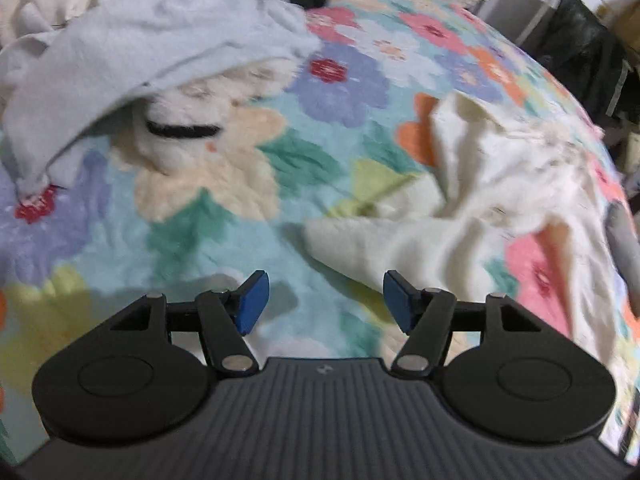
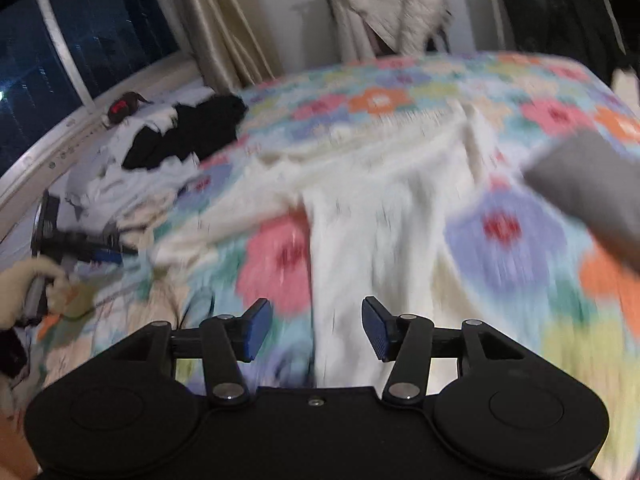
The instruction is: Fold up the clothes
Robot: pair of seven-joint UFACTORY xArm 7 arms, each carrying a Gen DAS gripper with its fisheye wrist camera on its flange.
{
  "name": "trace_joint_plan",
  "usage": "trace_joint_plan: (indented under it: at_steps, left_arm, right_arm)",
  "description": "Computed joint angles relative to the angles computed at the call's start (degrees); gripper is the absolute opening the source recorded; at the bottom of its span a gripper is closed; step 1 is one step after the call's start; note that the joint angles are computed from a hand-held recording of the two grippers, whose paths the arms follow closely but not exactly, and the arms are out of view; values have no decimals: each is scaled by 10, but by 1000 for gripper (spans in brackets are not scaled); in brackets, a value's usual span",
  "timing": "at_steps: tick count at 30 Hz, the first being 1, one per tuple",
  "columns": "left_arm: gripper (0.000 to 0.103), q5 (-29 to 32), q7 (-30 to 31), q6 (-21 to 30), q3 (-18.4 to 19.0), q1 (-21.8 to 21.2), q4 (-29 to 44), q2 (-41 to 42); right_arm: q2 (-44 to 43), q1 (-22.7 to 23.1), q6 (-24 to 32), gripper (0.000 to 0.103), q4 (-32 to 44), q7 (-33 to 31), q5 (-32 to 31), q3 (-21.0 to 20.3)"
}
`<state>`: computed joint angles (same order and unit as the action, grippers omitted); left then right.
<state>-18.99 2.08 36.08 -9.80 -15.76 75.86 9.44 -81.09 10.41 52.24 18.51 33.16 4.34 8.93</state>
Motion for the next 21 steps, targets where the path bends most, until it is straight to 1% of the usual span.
trace_joint_plan:
  at_steps: [1,2,3,4,6,7,8,10,11,12,13,15,16,17,18,19,20,21]
  left_arm:
    - [63,9,3,6,20,-21,-4,-11]
    - [63,42,-10,12,43,-45,-7,-23]
    - [63,84,-28,19,42,-47,-9,-34]
    - [63,126,-46,26,17,-25,-10,-45]
    - [63,196,-74,24,18,-23,-8,-65]
    - [63,232,-82,16,20,-23,-8,-77]
    - [65,256,-80,11,20,-21,-7,-86]
    - [79,252,-51,9,19,-16,2,-91]
    - [80,244,-40,14,17,-16,5,-87]
    - [80,249,-37,14,12,-19,2,-81]
    - [80,239,-17,-4,8,-22,-11,-75]
    - [80,199,30,-72,-3,-32,-54,-63]
    - [80,188,44,-109,-10,-39,-71,-49]
    - [80,176,60,-143,-17,-45,-83,-34]
    - [80,158,83,-162,-25,-49,-84,-18]
    - [80,148,103,-184,-32,-53,-83,0]
    - [80,156,115,-201,-34,-60,-81,15]
    - [80,165,126,-218,-36,-68,-78,31]
  right_arm:
    - [-26,4,38,56,3,23,10,16]
    - [-49,8,74,56,10,47,20,28]
    - [-69,13,110,56,18,71,30,39]
    - [-84,18,145,56,30,90,37,49]
    - [-95,24,216,56,67,110,41,62]
    - [-98,24,246,56,85,117,42,68]
    - [-100,24,270,56,99,121,41,71]
    - [-108,23,304,57,116,124,42,72]
    - [-113,22,313,62,116,120,38,78]
    - [-117,21,318,68,111,112,32,89]
    - [-122,22,317,69,99,105,27,101]
    - [-133,31,292,69,51,98,27,133]
    - [-133,40,272,69,24,98,29,157]
    - [-124,53,238,68,-7,104,36,194]
    - [-96,64,207,64,-28,111,40,230]
    - [-52,63,181,62,-33,114,37,257]
    - [-24,58,153,60,-37,121,29,276]
    - [-8,53,126,62,-42,130,19,286]
